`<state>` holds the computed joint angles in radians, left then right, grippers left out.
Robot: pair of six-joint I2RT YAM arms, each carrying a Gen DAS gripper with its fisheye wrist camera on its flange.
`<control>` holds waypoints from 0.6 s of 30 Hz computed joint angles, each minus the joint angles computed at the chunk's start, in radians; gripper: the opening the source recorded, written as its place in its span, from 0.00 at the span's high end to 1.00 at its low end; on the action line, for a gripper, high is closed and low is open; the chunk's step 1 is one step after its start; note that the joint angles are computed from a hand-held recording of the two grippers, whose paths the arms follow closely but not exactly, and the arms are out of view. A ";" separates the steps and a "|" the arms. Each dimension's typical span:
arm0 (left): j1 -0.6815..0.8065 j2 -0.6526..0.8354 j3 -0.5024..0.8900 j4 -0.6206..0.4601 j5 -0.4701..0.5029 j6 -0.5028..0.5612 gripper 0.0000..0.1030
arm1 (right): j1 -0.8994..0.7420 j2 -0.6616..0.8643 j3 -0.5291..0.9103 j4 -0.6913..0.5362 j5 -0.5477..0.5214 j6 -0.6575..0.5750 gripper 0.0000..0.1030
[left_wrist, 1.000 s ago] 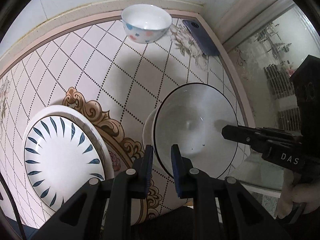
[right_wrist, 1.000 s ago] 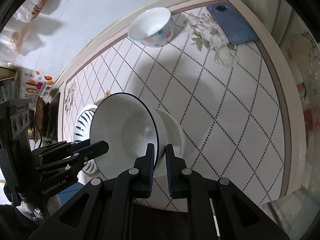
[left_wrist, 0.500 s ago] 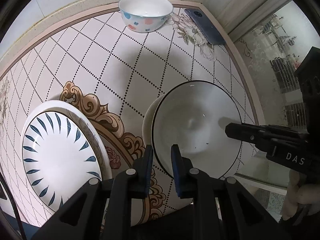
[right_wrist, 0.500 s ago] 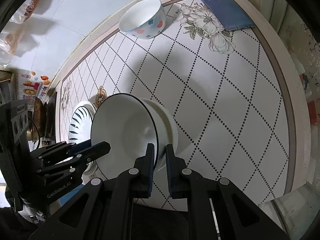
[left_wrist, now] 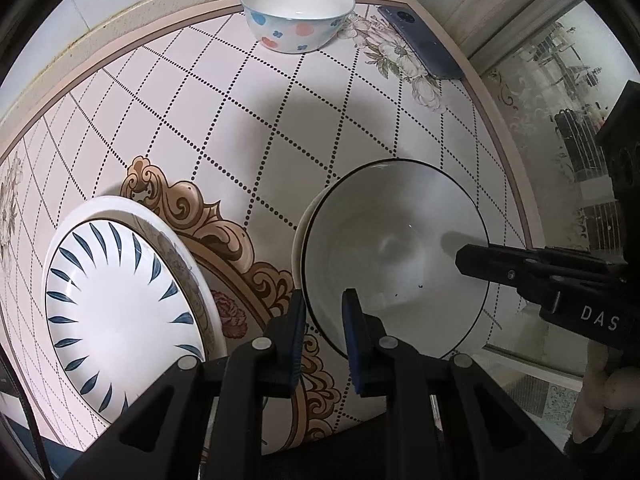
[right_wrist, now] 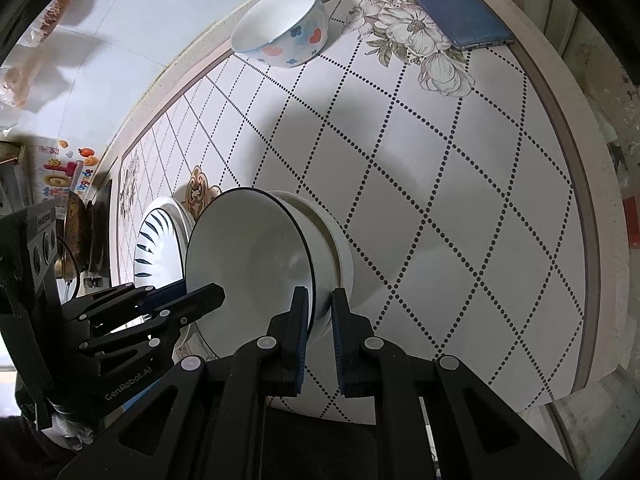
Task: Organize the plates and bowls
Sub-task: 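Lift the nested bowls with both grippers toward the blue-dot bowl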
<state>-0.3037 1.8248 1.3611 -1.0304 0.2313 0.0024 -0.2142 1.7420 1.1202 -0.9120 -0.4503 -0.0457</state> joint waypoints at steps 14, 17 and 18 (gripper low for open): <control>0.067 0.051 0.250 -0.141 0.044 0.025 0.83 | -0.055 0.120 0.155 -0.134 -0.081 -0.020 0.85; 0.109 0.181 0.498 -0.175 0.074 -0.005 0.69 | -0.077 0.156 0.318 -0.197 -0.092 -0.021 0.67; 0.117 0.236 0.585 -0.182 0.066 -0.017 0.63 | -0.082 0.179 0.375 -0.198 -0.106 -0.013 0.60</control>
<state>-0.1871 2.0608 1.9459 -1.2129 0.2976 -0.0144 -0.2957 1.9206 1.4956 -1.1102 -0.5563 -0.0590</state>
